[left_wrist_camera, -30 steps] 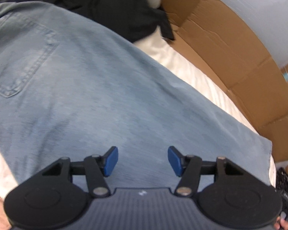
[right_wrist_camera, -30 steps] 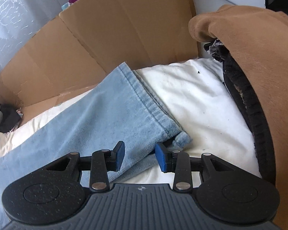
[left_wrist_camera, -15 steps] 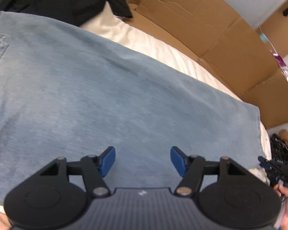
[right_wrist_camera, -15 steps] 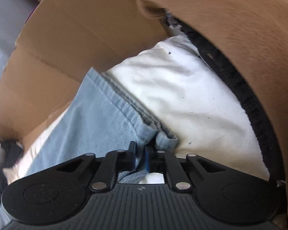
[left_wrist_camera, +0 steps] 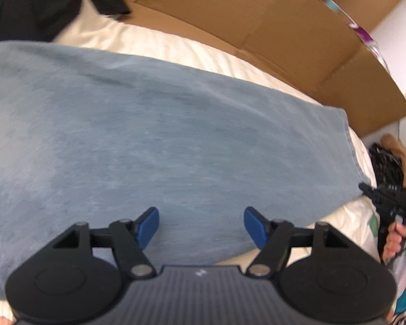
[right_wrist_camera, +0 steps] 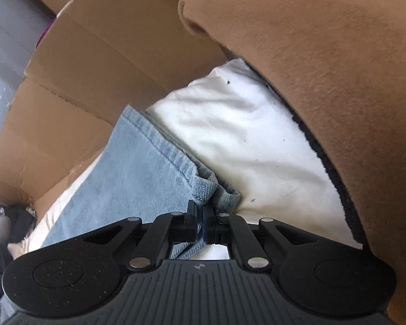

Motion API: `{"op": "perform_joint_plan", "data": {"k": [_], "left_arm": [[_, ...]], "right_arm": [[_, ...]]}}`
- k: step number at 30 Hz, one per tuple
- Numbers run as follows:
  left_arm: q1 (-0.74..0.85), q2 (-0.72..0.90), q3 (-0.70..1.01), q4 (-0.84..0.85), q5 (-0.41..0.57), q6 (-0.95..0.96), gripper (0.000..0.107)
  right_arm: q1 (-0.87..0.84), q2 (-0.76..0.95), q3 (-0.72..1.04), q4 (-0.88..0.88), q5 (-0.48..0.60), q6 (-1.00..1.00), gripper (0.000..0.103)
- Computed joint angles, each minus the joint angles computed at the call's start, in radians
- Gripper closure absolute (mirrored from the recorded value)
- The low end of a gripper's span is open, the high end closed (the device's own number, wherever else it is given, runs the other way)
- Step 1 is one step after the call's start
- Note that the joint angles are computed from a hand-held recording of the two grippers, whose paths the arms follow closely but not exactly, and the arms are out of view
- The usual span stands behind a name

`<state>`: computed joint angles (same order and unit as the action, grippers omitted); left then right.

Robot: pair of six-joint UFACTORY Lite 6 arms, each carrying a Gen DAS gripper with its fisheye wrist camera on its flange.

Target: Fold clothes

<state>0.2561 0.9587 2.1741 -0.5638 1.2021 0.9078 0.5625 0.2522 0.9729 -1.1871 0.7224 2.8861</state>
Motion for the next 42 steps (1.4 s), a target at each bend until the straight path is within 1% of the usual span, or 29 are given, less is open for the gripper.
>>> {"op": "perform_joint_plan", "data": {"k": [2,5,9,11,12,13,14,18,21,25,27,31,33,36,38,42], "left_arm": [[-0.022,0.016,0.034,0.014,0.019,-0.011,0.035],[-0.076,0.006,0.031,0.058,0.002,0.001,0.035],[-0.156,-0.065,-0.077,0.094,-0.042,0.104,0.034],[-0.196,-0.106,-0.141,0.106,-0.063,0.117,0.034],[-0.212,-0.122,-0.166,0.102,-0.068,0.123,0.034],[-0.226,-0.135,-0.187,0.093,-0.071,0.133,0.034],[-0.239,-0.158,-0.227,0.081,-0.084,0.157,0.034],[-0.3,-0.255,-0.403,0.053,-0.194,0.257,0.034],[-0.345,-0.279,-0.459,0.047,-0.223,0.278,0.034],[-0.402,-0.303,-0.509,0.035,-0.247,0.327,0.034],[-0.434,-0.32,-0.545,0.043,-0.286,0.362,0.034],[-0.467,-0.373,-0.662,0.04,-0.397,0.463,0.034],[-0.463,-0.404,-0.725,-0.001,-0.449,0.545,0.034],[-0.46,-0.439,-0.809,-0.115,-0.563,0.668,0.034],[-0.468,-0.434,-0.823,-0.146,-0.611,0.682,0.034],[-0.443,-0.458,-0.885,-0.291,-0.631,0.828,0.034]], "right_arm": [[0.002,-0.004,0.007,0.017,0.005,-0.023,0.102],[-0.007,-0.013,-0.012,0.009,-0.018,-0.007,0.101],[-0.007,-0.009,-0.03,-0.028,-0.046,0.054,0.099],[0.004,-0.023,-0.041,-0.045,-0.045,0.08,0.097],[0.013,-0.033,-0.047,-0.052,-0.041,0.089,0.095],[0.023,-0.041,-0.053,-0.059,-0.036,0.095,0.09],[0.036,-0.047,-0.055,-0.056,-0.027,0.093,0.085],[0.081,-0.066,-0.064,-0.027,-0.01,0.073,0.079],[0.129,-0.088,-0.068,0.017,0.022,0.042,0.078],[0.157,-0.085,-0.066,0.028,0.042,0.039,0.076],[0.167,-0.079,-0.06,0.033,0.05,0.034,0.076],[0.168,-0.054,-0.035,0.033,0.049,0.016,0.076],[0.163,-0.047,-0.023,0.034,0.047,-0.008,0.076],[0.153,-0.037,0.001,0.052,0.044,-0.069,0.076],[0.156,-0.029,0.017,0.067,0.065,-0.098,0.076],[0.16,-0.028,0.013,0.077,0.079,-0.08,0.076]]}}
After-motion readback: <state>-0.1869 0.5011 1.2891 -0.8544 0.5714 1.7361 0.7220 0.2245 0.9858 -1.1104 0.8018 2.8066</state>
